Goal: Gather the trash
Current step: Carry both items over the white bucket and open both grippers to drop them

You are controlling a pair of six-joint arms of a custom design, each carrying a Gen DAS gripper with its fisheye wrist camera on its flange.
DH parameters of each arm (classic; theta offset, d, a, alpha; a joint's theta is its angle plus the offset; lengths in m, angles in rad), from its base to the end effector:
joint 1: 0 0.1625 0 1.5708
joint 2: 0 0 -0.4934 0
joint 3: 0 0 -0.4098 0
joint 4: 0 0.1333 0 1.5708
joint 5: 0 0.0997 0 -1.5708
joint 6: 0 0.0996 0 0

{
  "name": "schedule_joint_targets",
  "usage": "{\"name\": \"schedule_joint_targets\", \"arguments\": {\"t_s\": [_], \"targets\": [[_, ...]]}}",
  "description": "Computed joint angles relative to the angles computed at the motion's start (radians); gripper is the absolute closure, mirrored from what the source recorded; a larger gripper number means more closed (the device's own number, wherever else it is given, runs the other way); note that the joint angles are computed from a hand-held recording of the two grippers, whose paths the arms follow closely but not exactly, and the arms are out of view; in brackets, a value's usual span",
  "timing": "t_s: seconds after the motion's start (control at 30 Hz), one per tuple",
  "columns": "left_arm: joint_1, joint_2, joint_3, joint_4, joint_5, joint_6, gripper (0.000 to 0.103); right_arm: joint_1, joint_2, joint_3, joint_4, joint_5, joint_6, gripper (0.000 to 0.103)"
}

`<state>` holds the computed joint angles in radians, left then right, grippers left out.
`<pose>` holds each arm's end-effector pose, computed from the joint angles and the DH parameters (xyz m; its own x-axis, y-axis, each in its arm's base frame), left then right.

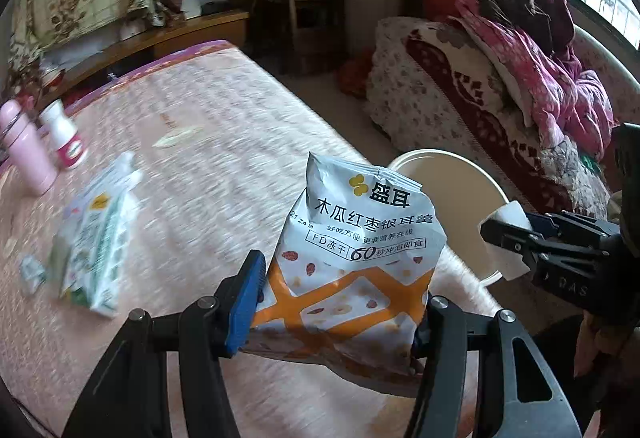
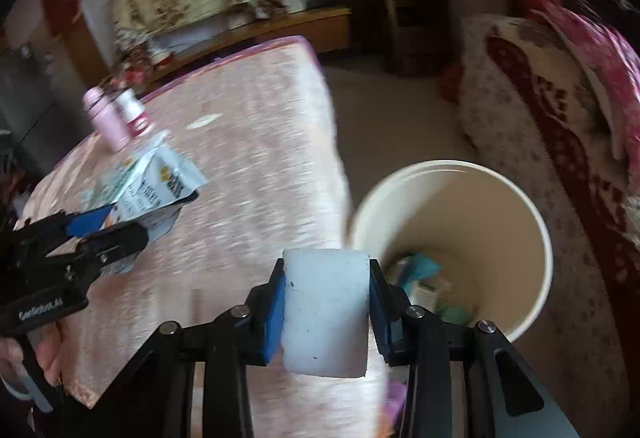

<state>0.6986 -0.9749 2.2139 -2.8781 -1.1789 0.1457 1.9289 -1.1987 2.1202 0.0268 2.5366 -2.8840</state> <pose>-0.2850 -0.4632 0.0984 -0.4969 0.7768 -0.3869 0.8451 0.5345 -0.0122 0.1810 -0.3371 0.1916 -0.7502 0.4354 0.4976 -0.0968 0.6721 -0.7341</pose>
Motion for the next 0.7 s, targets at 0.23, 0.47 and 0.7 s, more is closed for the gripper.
{"name": "schedule_joint_targets", "arguments": {"t_s": [0.23, 0.47, 0.7], "targets": [[-0.041, 0.102, -0.049, -0.012, -0.055, -0.036, 0.042, -0.106, -0.137, 0.066, -0.053, 0.013, -0.050, 0.064], [-0.059, 0.194, -0.103, -0.007, -0.118, -0.063, 0.041, -0.202, -0.195, 0.107, -0.104, 0.012, -0.090, 0.061], [-0.064, 0.250, -0.135, -0.012, -0.161, -0.075, 0.036, -0.288, -0.255, 0.159, -0.181, -0.037, -0.092, 0.041]]}}
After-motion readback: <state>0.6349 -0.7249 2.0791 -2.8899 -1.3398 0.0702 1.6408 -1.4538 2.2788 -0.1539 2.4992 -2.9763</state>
